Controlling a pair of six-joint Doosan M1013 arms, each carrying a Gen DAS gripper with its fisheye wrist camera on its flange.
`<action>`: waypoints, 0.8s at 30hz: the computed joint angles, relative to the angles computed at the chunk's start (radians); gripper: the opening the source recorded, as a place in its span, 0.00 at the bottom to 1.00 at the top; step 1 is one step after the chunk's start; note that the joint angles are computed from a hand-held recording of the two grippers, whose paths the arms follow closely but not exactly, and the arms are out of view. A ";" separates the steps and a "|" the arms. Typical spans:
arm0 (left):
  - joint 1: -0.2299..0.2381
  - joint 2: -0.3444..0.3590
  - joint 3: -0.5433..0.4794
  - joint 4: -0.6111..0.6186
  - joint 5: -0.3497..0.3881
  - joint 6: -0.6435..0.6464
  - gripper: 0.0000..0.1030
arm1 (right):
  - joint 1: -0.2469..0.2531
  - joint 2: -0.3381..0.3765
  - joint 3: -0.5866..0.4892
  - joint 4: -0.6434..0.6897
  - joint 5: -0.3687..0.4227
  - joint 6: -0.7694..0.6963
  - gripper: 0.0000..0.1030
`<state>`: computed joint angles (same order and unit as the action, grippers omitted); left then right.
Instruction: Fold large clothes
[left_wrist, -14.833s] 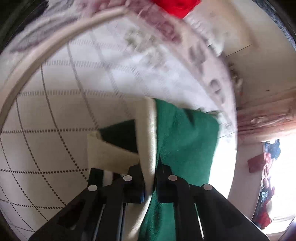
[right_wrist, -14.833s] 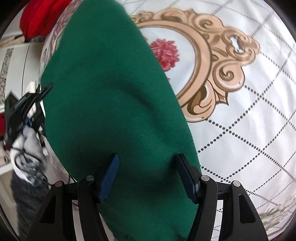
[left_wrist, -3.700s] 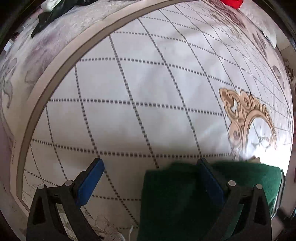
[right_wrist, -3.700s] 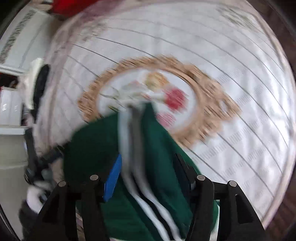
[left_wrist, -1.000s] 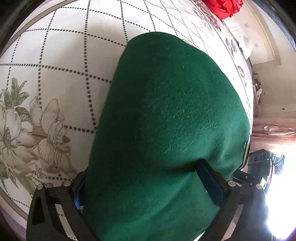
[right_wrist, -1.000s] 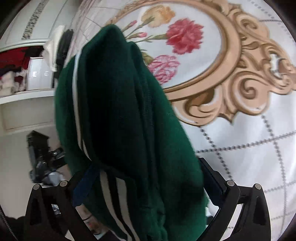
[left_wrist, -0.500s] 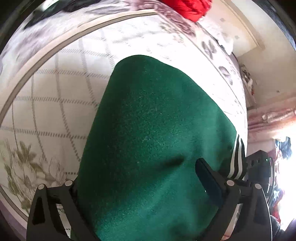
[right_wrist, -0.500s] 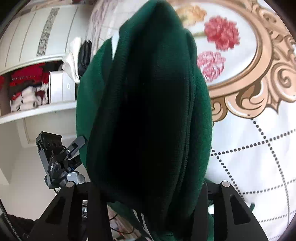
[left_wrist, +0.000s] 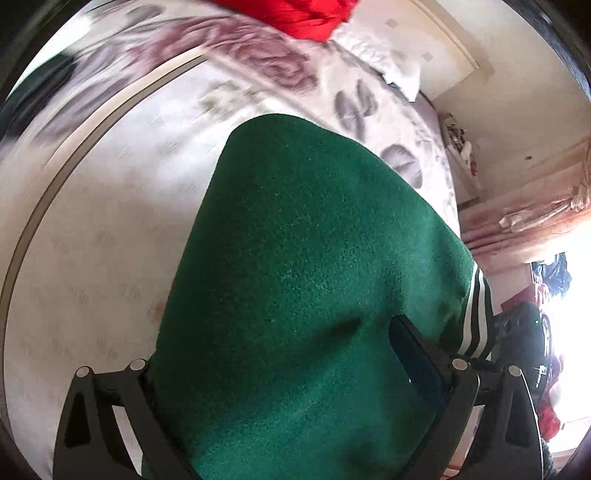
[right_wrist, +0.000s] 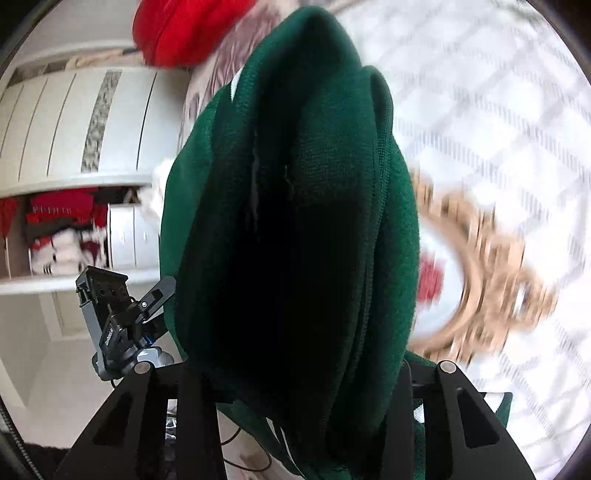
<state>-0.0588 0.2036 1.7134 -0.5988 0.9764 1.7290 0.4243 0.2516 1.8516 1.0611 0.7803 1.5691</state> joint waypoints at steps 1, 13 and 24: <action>-0.007 0.030 -0.035 -0.004 -0.003 0.005 0.97 | -0.024 0.014 -0.019 -0.001 0.003 -0.004 0.43; -0.060 0.383 -0.431 0.021 0.116 -0.010 0.97 | -0.219 0.291 -0.347 -0.100 0.111 0.007 0.43; -0.112 0.372 -0.441 0.298 0.128 -0.085 0.97 | -0.204 0.357 -0.479 -0.455 0.191 0.272 0.78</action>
<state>-0.1707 0.5754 1.2726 -0.3013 1.1042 1.6441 0.2205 0.6083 1.3721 0.6056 0.9712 1.8414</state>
